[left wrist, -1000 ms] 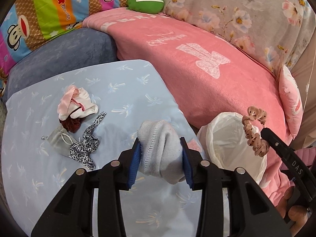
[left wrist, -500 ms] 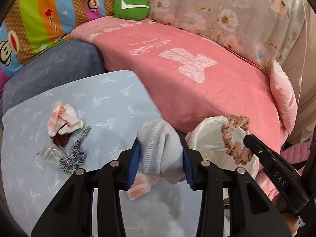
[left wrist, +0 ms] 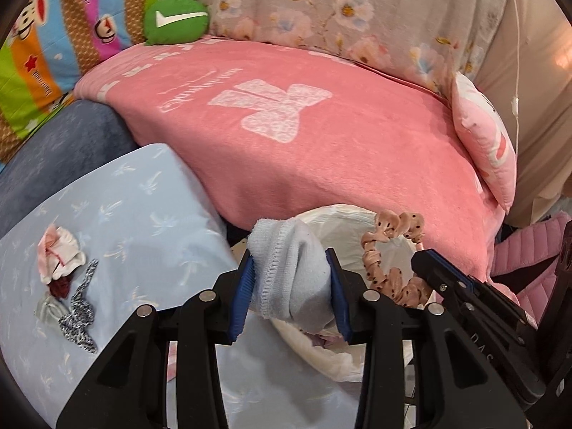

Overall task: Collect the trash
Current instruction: 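Open the left tool to drop the sock while the right tool releases the scrunchie into the bin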

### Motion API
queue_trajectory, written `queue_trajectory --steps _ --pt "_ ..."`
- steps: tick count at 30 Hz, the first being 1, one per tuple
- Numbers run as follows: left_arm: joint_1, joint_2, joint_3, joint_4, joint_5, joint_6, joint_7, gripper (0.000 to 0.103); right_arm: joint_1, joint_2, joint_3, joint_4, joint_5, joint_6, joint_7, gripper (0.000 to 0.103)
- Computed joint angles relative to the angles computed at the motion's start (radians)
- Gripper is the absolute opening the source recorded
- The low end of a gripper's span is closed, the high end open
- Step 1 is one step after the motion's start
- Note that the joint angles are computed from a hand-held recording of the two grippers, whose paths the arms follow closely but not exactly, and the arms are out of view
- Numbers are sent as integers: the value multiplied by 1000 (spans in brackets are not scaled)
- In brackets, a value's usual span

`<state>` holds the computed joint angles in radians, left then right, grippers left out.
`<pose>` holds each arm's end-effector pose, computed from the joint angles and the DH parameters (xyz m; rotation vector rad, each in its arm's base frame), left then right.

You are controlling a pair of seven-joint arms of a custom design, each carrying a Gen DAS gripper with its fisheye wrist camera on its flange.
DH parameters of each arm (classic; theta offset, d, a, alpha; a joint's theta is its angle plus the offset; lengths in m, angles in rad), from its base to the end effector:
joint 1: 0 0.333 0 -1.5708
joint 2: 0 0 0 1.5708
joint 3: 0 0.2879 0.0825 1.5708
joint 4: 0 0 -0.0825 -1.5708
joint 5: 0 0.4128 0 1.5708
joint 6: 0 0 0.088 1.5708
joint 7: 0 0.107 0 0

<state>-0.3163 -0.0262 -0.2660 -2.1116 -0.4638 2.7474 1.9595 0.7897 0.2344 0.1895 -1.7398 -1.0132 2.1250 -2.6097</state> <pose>0.5173 -0.3201 0.4572 -1.2980 2.4722 -1.0108 0.4116 0.5305 0.4354 -1.0673 2.1166 -0.6550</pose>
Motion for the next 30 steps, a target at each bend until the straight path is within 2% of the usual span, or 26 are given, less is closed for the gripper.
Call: queue_trajectory --steps 5,7,9,11,14,30 --pt "-19 24 -14 29 14 -24 0 39 -11 -53 7 -69 5 -12 41 8" --pt "-24 33 -16 41 27 -34 -14 44 -20 -69 13 -90 8 -11 49 14" --pt "-30 37 -19 42 34 -15 -26 58 -24 -81 19 -104 5 -23 63 15" --pt "-35 34 -21 41 31 -3 -17 64 -29 -88 25 -112 7 -29 67 15" --pt "-39 37 -21 45 50 3 -26 65 -35 -92 31 -117 7 -32 75 19" --pt "-30 20 -12 28 24 9 -24 65 -22 -39 27 -50 13 -33 25 20"
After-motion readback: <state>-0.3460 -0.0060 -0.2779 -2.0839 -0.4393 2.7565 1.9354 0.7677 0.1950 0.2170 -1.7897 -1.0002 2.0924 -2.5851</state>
